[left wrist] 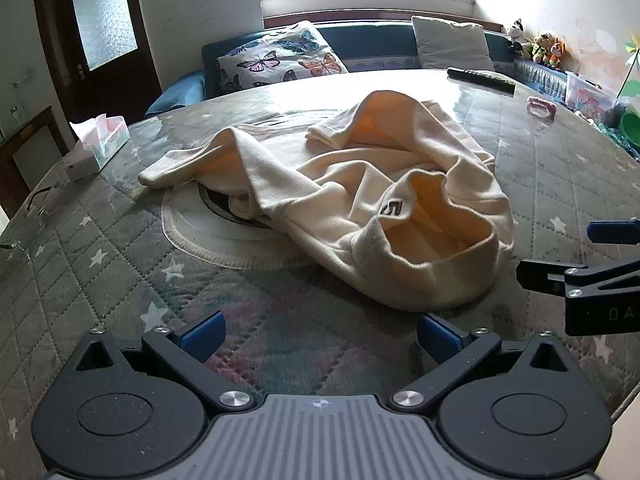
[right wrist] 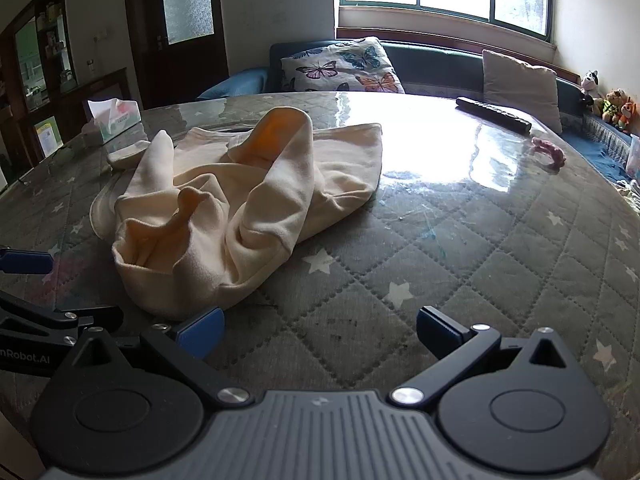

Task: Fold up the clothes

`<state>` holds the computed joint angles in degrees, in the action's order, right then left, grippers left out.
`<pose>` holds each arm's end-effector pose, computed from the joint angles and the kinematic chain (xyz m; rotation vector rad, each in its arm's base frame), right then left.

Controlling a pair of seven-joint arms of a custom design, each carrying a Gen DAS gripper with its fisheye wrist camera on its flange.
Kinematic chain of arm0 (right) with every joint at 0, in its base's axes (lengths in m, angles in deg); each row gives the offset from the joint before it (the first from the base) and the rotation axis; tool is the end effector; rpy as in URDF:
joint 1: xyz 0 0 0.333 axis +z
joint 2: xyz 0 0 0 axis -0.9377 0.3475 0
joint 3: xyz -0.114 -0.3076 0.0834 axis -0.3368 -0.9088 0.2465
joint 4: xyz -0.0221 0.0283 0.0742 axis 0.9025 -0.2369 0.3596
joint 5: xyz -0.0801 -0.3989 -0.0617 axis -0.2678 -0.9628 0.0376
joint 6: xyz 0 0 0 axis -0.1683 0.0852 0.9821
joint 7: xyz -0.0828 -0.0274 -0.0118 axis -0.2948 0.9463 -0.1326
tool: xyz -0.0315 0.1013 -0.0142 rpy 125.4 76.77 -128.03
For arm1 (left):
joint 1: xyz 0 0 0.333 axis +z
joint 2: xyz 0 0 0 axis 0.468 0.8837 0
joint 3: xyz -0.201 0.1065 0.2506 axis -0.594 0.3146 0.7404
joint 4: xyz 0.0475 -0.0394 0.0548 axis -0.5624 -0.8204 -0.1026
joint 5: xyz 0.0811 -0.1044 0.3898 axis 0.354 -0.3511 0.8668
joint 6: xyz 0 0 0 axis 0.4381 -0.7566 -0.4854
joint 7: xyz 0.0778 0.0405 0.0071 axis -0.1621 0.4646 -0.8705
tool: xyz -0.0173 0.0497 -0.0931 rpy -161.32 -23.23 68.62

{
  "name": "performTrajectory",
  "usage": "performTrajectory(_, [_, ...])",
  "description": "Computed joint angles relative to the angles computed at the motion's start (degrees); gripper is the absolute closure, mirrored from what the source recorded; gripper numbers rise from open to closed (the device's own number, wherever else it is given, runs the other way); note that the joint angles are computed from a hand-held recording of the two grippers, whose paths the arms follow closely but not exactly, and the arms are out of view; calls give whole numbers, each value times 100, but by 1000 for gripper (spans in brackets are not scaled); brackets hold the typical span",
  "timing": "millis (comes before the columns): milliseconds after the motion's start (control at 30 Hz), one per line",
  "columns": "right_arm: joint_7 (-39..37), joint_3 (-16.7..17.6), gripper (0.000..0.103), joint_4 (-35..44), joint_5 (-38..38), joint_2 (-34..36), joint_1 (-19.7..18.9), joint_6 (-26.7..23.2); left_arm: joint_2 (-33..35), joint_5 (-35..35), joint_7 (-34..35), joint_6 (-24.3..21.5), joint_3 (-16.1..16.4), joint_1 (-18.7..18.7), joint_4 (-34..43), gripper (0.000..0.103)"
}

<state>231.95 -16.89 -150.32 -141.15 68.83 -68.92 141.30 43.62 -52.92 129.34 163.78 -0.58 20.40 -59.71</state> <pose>0.5039 0.1187 0.4329 -1.6472 1.8090 -0.7410 0.5509 -0.1842 0.4421 -1.3758 2.1182 -0.7772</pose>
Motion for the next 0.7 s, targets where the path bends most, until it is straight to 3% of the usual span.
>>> performTrajectory(333, [-618, -132, 0, 342, 363, 253, 87, 205, 118, -853, 698, 77, -70, 66, 302, 0])
performTrajectory(600, [-1181, -386, 0, 1014, 420, 710, 271, 289, 579, 341, -455, 55, 483, -194, 952, 0])
performTrajectory(700, [-1464, -547, 0, 1310, 552, 952, 421, 223, 805, 347, -547, -28, 458, -125, 1247, 0])
